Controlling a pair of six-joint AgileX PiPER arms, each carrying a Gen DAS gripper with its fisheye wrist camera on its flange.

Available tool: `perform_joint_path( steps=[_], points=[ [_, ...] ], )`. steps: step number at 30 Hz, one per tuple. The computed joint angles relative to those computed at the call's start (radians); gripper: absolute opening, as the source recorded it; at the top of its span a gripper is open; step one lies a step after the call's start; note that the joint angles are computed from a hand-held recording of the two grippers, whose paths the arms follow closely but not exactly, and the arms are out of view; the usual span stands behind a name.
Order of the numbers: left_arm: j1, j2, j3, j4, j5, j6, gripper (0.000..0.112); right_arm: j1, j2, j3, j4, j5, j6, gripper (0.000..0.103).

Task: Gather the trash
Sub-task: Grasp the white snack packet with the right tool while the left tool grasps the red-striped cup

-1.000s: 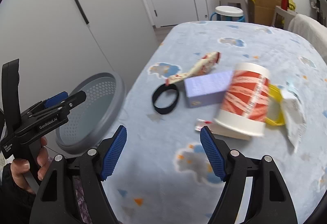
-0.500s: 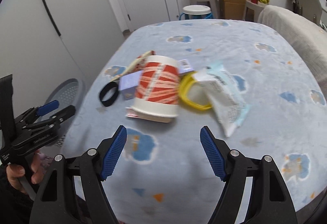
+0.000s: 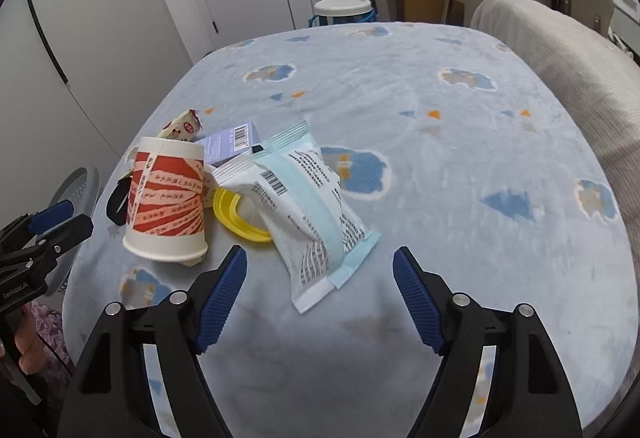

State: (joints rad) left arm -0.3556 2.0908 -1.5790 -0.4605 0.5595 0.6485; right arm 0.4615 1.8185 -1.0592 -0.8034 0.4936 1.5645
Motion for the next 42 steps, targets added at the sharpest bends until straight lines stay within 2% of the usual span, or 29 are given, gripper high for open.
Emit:
perform_joint_path(
  steps=[5, 12, 13, 14, 15, 16, 19, 21, 31, 36, 42],
  points=[
    [-0.018, 0.034, -0.062, 0.028, 0.038, -0.041, 0.073, -0.025, 0.061, -0.06, 0.017, -0.024, -0.109, 0.082],
    [-0.033, 0.049, -0.083, 0.039, 0.056, -0.058, 0.073, -0.06, 0.135, -0.132, 0.058, -0.033, -0.222, 0.082],
    [-0.033, 0.051, -0.086, 0.04, 0.058, -0.059, 0.073, -0.063, 0.139, -0.134, 0.066, -0.039, -0.234, 0.079],
    [-0.034, 0.053, -0.088, 0.04, 0.06, -0.061, 0.073, -0.064, 0.141, -0.134, 0.073, -0.042, -0.238, 0.07],
    [-0.036, 0.054, -0.089, 0.041, 0.062, -0.064, 0.073, -0.066, 0.142, -0.135, 0.089, -0.045, -0.252, 0.065],
    [-0.037, 0.054, -0.088, 0.043, 0.064, -0.067, 0.073, -0.068, 0.138, -0.131, 0.096, -0.051, -0.258, 0.065],
    [-0.042, 0.05, -0.08, 0.045, 0.068, -0.07, 0.073, -0.063, 0.119, -0.112, 0.069, -0.06, -0.224, 0.059],
    [-0.045, 0.046, -0.074, 0.043, 0.071, -0.069, 0.073, -0.06, 0.107, -0.101, 0.058, -0.063, -0.205, 0.053],
    [-0.066, 0.033, -0.061, 0.044, 0.084, -0.084, 0.073, -0.074, -0.013, 0.028, -0.076, -0.112, 0.018, 0.051],
    [-0.098, 0.053, -0.113, 0.052, 0.111, -0.098, 0.073, -0.086, -0.068, 0.082, -0.164, -0.131, 0.129, 0.051],
    [-0.127, 0.127, -0.239, 0.098, 0.167, -0.168, 0.073, -0.099, -0.095, 0.111, -0.206, -0.149, 0.179, 0.051]
  ],
)
